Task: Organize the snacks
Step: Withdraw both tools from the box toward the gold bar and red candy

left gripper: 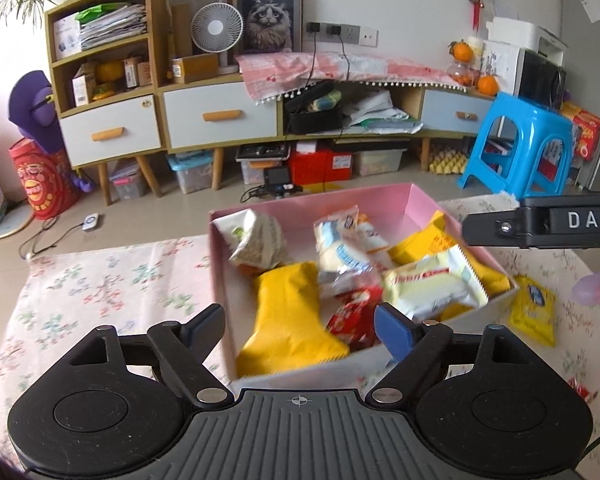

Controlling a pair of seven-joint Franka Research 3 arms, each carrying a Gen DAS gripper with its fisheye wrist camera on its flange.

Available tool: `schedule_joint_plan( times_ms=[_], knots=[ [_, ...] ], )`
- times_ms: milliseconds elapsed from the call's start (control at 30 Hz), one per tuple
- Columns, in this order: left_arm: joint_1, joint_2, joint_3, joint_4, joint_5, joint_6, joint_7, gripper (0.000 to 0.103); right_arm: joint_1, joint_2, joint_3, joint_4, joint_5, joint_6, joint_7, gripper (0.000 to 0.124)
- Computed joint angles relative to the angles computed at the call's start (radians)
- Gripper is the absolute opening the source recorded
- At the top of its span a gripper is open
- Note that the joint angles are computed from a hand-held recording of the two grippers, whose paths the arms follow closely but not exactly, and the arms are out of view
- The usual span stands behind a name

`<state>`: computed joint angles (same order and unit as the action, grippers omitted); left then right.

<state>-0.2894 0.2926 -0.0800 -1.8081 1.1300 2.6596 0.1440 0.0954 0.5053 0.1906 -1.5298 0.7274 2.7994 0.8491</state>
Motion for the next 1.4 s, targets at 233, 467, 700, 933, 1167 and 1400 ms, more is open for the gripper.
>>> schedule_joint_plan(
  times_ms=[233, 467, 700, 933, 1167, 1400],
  knots=[
    [0.014, -0.107, -0.030, -0.127, -0.022, -0.028, -0.002, 0.089, -0.023, -0.079, 0.022, -0.105, 0.040, 0.005, -0.117, 0.090],
    [0.039, -0.183, -0.073, -0.228, -0.082, -0.049, 0.013, 0.091, -0.029, -0.160, 0.026, -0.209, 0.148, 0.005, -0.312, 0.091],
    [0.054, -0.259, -0.102, -0.340, -0.027, -0.040, -0.133, 0.097, 0.000, -0.219, -0.014, -0.303, 0.232, 0.002, -0.378, 0.093],
    [0.069, -0.323, -0.134, -0.437, -0.002, -0.069, -0.244, 0.098, 0.025, -0.253, -0.038, -0.407, 0.247, 0.094, -0.377, 0.093],
    [0.062, -0.347, -0.167, -0.518, 0.008, -0.116, -0.333, 0.098, 0.015, -0.289, -0.032, -0.499, 0.330, 0.192, -0.473, 0.093],
    [0.034, -0.327, -0.185, -0.533, 0.055, -0.160, -0.373, 0.102, 0.016, -0.314, -0.041, -0.610, 0.335, 0.263, -0.554, 0.093]
  ],
)
